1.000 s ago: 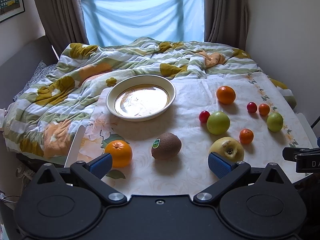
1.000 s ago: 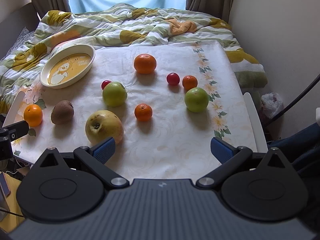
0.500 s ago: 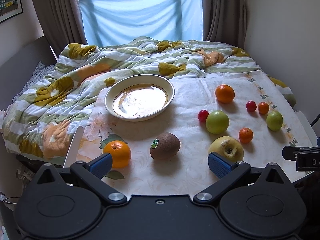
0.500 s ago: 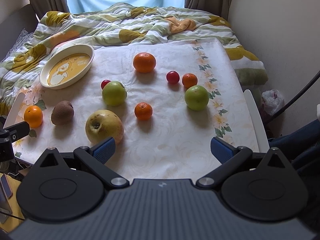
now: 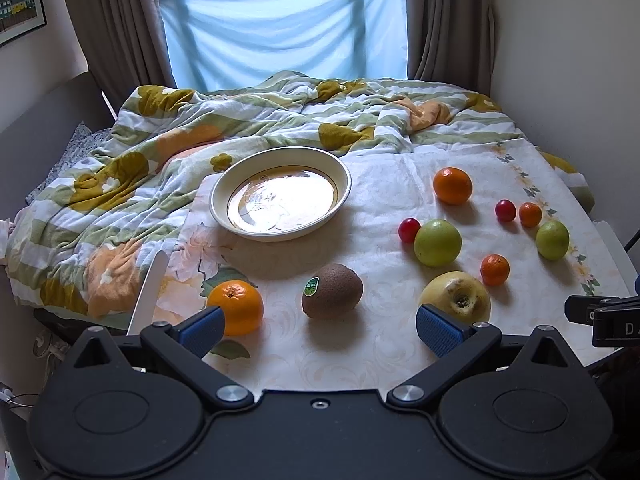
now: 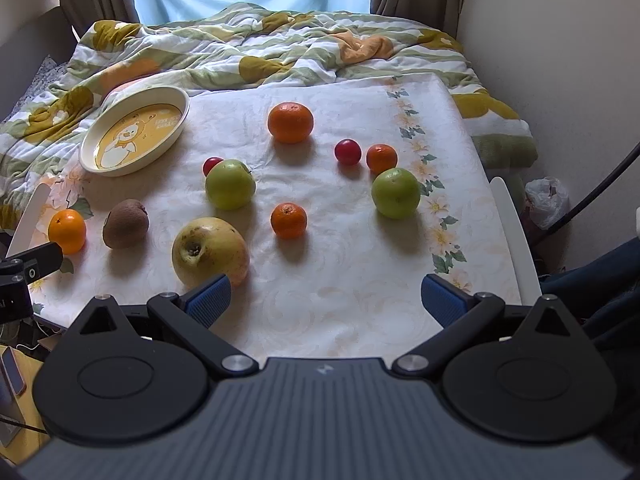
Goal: Organize fruits
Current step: 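Move both tools toward the fruits on the cloth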
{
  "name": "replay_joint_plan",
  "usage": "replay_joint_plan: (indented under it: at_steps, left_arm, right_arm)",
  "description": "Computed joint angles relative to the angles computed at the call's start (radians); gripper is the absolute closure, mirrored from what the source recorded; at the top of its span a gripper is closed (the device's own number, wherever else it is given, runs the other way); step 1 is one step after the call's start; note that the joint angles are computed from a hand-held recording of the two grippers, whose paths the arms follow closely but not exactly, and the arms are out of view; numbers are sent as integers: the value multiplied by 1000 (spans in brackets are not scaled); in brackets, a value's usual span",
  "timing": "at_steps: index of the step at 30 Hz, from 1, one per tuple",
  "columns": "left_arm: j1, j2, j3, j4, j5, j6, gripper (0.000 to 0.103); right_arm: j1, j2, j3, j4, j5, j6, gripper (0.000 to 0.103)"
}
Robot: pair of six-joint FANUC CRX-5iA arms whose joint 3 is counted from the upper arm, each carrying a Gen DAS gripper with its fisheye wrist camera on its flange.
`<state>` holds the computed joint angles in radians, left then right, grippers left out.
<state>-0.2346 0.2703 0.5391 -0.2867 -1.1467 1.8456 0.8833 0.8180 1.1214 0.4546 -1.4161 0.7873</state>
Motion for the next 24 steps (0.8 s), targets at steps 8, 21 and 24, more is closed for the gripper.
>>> replay_joint_plan:
  at_steps: [8, 21, 24]
  left_arm:
    - [0, 6, 10, -4, -9, 2, 0]
    - [-3, 3, 11, -12, -14, 10, 0]
    - [-7, 2, 15, -19, -17, 18, 0]
  right_arm:
    - [-3, 9, 20, -18, -4, 7, 0]
    - [-2, 5, 11, -16, 0, 5, 0]
    - [-2, 6, 14, -14, -2, 11, 0]
